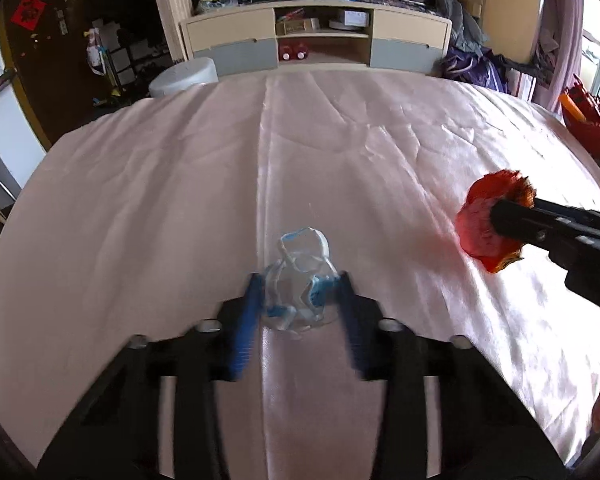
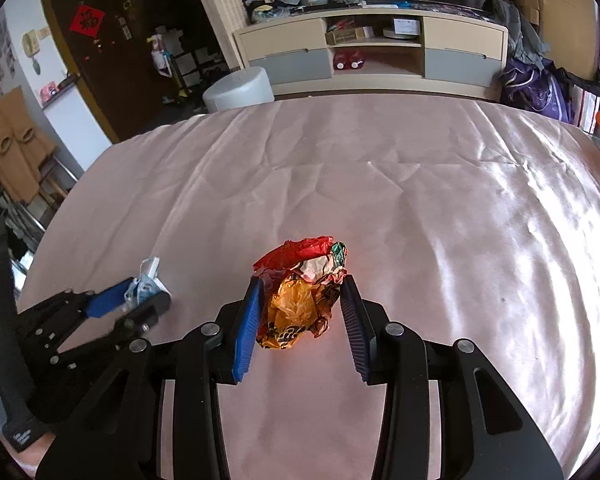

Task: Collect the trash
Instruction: 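Grasp the clear plastic wrapper with the left gripper while the right grasps the orange wrapper, then carry both wrappers over the bin and open both grippers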

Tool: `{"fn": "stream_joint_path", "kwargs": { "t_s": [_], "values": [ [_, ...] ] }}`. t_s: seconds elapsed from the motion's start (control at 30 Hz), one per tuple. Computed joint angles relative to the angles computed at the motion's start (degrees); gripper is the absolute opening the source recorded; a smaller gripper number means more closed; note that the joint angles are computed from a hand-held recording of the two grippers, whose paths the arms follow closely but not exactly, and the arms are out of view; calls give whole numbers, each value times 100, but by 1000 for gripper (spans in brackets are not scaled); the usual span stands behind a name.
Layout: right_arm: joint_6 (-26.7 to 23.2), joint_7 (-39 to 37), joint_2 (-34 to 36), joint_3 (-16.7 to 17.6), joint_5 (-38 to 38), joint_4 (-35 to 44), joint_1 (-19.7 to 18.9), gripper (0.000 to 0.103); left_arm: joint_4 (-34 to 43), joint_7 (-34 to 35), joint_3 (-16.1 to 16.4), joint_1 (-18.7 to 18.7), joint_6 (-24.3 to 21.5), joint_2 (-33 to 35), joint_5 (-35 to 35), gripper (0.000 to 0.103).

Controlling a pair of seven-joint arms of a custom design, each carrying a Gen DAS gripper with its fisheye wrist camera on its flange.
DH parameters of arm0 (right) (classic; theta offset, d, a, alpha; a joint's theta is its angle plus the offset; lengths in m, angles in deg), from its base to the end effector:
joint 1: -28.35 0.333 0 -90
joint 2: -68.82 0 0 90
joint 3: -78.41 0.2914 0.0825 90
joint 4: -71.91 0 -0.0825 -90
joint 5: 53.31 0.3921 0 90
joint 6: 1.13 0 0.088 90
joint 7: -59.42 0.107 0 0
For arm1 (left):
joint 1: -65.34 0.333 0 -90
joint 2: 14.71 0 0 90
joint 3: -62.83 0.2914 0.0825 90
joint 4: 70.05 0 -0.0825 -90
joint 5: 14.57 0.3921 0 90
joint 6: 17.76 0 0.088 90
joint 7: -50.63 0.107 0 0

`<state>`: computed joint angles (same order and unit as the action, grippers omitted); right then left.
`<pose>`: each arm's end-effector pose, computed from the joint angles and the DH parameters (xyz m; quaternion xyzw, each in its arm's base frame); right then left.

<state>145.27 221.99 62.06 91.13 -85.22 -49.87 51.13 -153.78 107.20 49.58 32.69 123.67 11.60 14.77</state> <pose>0.4564 0.3387 0.4917 -0.5746 0.7454 -0.1773 0.2876 0.5280 -0.5030 0.4622 -0.4938 0.8100 -0.2557 0.1865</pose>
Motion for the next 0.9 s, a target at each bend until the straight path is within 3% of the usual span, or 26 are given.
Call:
{"fn": "stream_joint_path", "kwargs": {
  "t_s": [0.07, 0.27, 0.6, 0.9],
  "values": [
    [-25, 15, -129, 3, 13, -108, -4, 41, -117, 85, -54, 42, 11, -94, -80, 16],
    [-209, -14, -713, 189, 126, -415, -99, 41, -959, 28, -196, 192, 316, -900, -244, 14],
    [-862, -94, -2223, 870, 475, -1052, -218, 41, -2680, -183, -611, 369, 643, -2791, -447, 14],
    [-1472, -83, -3518, 1402, 1126, -1648, -109, 41, -3967, -102, -848, 191, 708, -4340, -1128, 14]
  ]
}}
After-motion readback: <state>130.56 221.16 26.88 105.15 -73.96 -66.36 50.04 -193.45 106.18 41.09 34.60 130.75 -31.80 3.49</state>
